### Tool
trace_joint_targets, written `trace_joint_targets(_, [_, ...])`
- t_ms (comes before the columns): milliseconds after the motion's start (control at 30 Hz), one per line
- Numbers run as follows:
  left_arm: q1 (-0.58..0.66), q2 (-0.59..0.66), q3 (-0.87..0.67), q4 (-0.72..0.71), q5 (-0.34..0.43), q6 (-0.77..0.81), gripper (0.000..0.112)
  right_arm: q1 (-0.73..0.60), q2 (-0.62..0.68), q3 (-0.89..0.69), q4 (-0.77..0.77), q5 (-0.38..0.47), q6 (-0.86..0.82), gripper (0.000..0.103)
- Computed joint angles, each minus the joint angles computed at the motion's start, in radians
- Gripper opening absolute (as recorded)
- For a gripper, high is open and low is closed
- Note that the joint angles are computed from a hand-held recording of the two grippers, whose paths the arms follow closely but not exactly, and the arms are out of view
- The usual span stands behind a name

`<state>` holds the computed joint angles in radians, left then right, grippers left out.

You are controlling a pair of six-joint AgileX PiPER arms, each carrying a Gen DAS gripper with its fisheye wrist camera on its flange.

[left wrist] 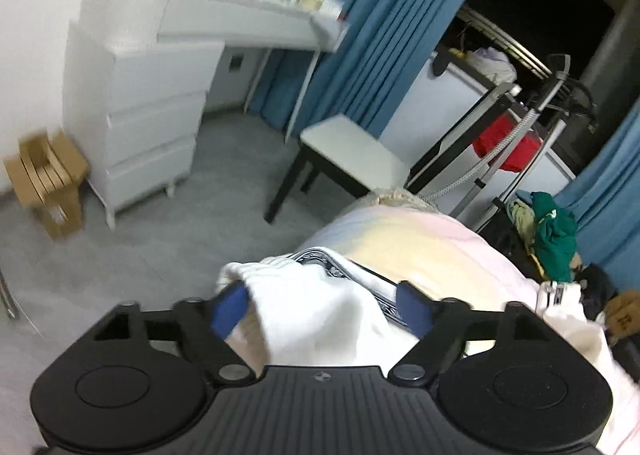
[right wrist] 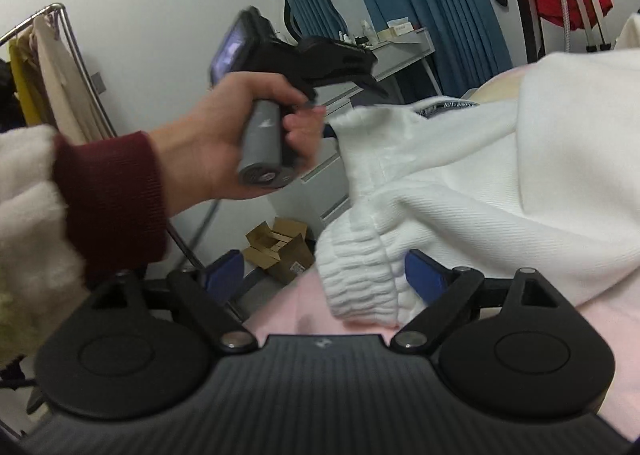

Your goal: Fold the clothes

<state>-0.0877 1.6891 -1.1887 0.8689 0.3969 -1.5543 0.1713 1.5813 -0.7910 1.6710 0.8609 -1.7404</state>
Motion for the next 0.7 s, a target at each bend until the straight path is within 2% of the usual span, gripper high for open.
trace_joint_targets(100, [-0.165, -0.104, 0.056, 0.113, 0.199, -0.104, 0.089, -0.053, -0.056, 0.004, -0.055, 0.005, 0.044, 0.089])
trace_joint_targets(200, [-0.348, -0.173, 0.091, 0.161, 0.333, -0.190, 0.090, -0.154, -0.107, -0.009, -0.120, 0.046, 0.083, 0.089])
trace_joint_targets(333, [-0.622, -0.181, 0.083, 0.243, 0.489, -0.324, 0.089, -0.346, -0.172, -0.019, -0.184, 0.133, 0.078, 0.089])
trace_joint_targets(467, [-0.869, -0.089, -0.025, 0.299, 0.634, -0.383, 0.089, -0.557, -0.143, -0.113, -0.228, 0.240, 0.077, 0.089])
trace_joint_targets(600, [-1.008, 0.050, -0.195, 0.309, 0.703, -0.384, 0.089, -0.718, -0.076, -0.219, -0.245, 0.298, 0.089, 0.089])
trace_joint_targets(700, [-1.080, 0.167, -0.334, 0.320, 0.740, -0.370, 0.090, -0.811, -0.035, -0.250, -0.210, 0.297, 0.028, 0.089])
